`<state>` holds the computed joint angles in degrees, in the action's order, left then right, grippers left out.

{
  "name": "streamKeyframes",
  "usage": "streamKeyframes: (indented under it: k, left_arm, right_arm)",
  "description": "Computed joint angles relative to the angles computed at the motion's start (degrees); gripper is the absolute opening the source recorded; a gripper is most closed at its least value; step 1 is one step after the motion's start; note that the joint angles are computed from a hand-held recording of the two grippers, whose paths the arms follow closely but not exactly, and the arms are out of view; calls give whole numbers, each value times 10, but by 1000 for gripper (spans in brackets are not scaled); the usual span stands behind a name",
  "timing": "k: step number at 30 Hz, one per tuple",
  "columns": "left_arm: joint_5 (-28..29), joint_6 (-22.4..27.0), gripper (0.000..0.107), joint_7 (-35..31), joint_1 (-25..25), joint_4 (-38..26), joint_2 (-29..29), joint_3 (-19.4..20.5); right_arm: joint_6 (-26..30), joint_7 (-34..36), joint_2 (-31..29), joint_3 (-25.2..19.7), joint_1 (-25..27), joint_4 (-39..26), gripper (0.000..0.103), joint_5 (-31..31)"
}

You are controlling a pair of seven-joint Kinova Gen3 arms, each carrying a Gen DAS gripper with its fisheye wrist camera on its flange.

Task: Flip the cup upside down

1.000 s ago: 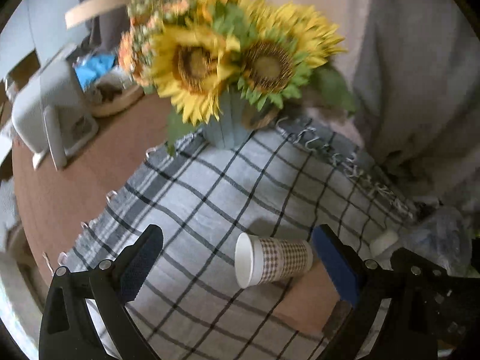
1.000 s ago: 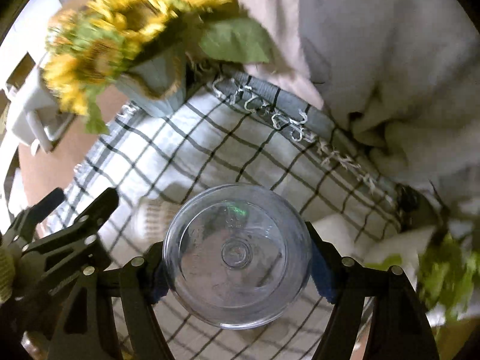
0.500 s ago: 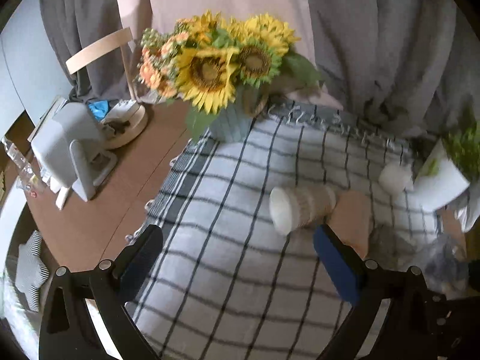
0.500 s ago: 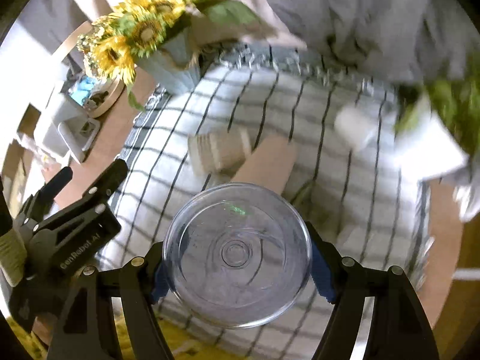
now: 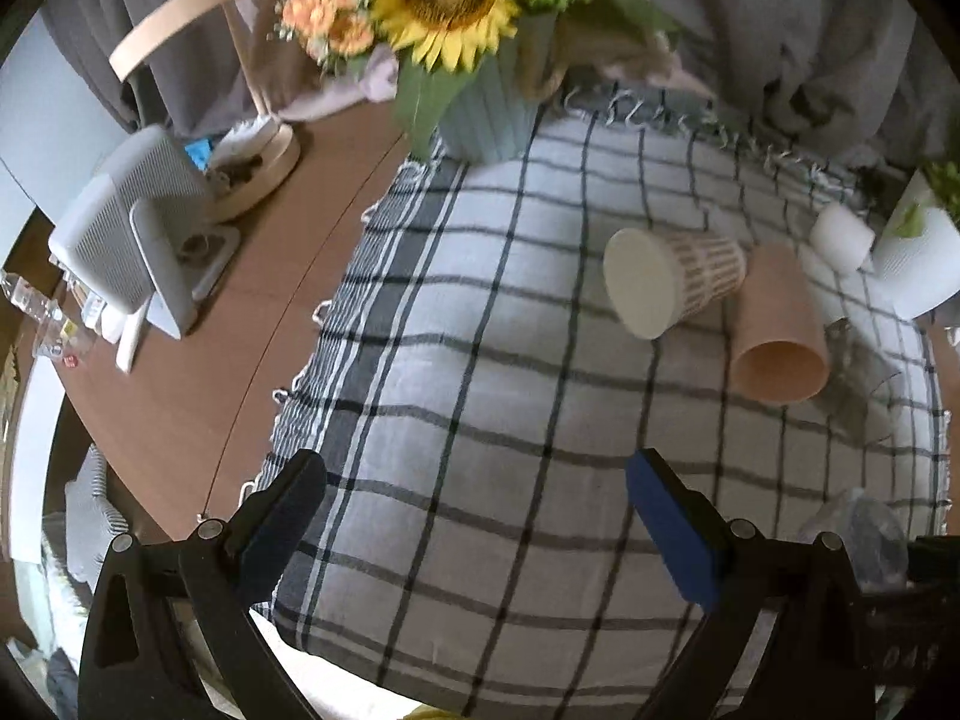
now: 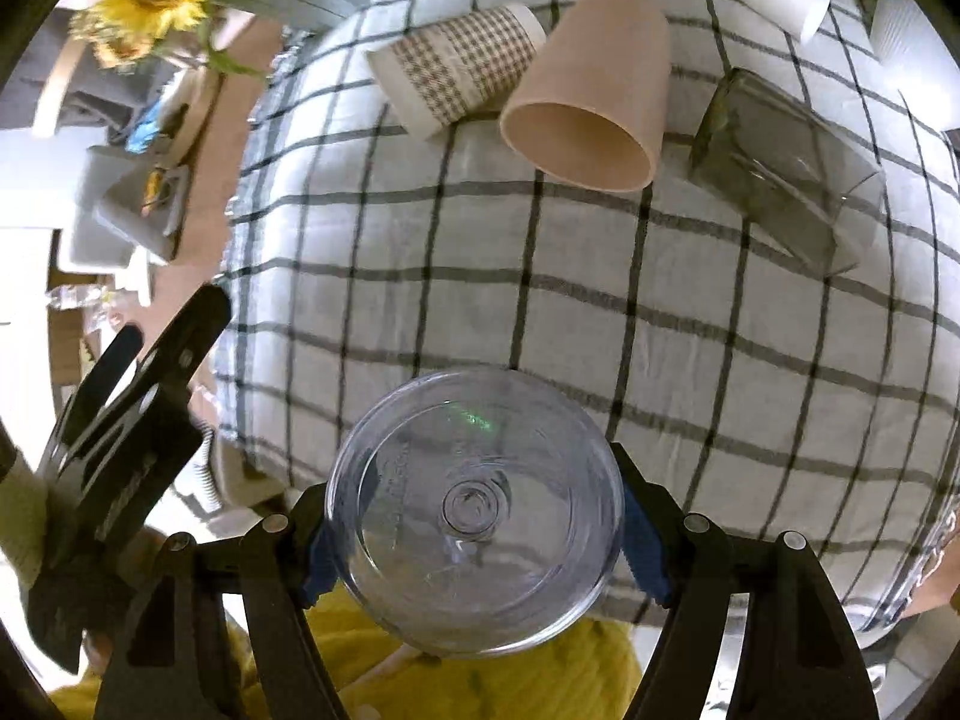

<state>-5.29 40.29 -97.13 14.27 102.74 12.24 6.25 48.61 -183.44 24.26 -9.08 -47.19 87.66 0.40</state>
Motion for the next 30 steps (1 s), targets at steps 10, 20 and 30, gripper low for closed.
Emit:
streamKeyframes:
  k: [10, 20, 30]
  left_arm:
    - [-31, 18, 102, 25, 15, -31, 47, -10]
    - [-52, 14, 102, 42, 23, -44, 66, -18]
    - [-61, 16, 102, 38, 31, -53, 82, -18]
  right_arm:
    - [8, -5, 29, 18, 15, -9, 74, 8]
    - [39, 0, 72, 29, 32, -43, 74, 6]
    - [51, -7, 91, 31, 36, -46, 74, -4]
